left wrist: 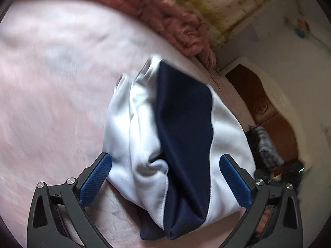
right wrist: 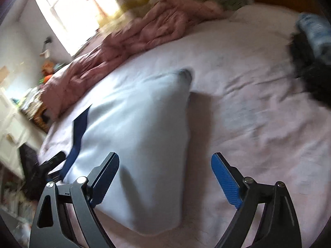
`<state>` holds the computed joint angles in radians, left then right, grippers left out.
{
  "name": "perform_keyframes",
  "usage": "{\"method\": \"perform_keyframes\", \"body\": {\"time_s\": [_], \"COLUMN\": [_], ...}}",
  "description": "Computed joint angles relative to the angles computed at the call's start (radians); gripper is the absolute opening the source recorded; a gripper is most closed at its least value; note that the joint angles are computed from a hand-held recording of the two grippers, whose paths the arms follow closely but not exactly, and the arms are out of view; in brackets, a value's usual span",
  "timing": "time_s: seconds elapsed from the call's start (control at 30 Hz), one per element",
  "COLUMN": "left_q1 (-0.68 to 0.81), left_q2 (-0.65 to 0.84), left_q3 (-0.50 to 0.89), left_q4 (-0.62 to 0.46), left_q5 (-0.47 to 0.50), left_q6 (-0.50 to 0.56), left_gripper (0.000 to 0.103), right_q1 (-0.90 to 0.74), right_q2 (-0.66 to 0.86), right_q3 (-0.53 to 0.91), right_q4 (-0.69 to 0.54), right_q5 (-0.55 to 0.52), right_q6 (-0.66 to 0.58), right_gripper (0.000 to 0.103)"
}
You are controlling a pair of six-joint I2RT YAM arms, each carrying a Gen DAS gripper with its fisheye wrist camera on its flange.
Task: Fold large clothes
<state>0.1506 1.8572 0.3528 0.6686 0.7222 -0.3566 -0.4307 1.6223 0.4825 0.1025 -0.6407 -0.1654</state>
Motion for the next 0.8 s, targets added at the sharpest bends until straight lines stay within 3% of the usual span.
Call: {"method": "perform_keyframes", "body": {"time_s": [0.13, 0.23, 0.3, 0.37, 0.43, 0.53, 0.6, 0.8], "left_q1": [0.06, 0.002, -0.07, -0.141, -0.207, -0.27, -0.289, -0.233], "left_q2": [0.095, 0.047, -0.007, -0.101, -0.242, -0.229, -0.182, -0.127], "left_q3": [-0.067, -0.048, -0.036, -0.02, -0.016, -0.005, -0.014, -0.014], "left_q4": [0.254, 0.129, 0.026, -0.154, -0.362, -0.371, -0.275, -0.185], "left_q5": [0.094, 0.039, -0.053, -0.164, -0.284, -0.297, -0.313, -0.242], "left_q6": [-0.143, -0.05, 0.016, 0.056, 0.003, -0.001, -0.013, -0.009], "left_gripper": [0.102, 0.102, 0.102, 0.102, 0.102, 0.102, 0.103, 0.102], "right_q1": [0.017, 0.01, 0.012, 0.036, 0.05, 0.031, 0.019, 0.027], "right_q2": [0.193, 0.346, 0.408, 0.404, 0.393, 0.402, 0.415, 0.408], "right_q3": [0.108, 0.21, 0.248, 0.232, 0.215, 0.231, 0.246, 0.223], "right_q4": [-0.039, -0.091, -0.079, -0.031, -0.006, -0.055, -0.083, -0.018], "right_q5": [-0.094, -0.212, -0.261, -0.245, -0.223, -0.243, -0.257, -0.241], "right_q6": [-0.053, -0.067, -0.056, -0.038, -0.035, -0.082, -0.111, -0.082], "right_gripper": [0.092, 0.092, 0.092, 0.088, 0.085, 0.084, 0.083, 0.079]}}
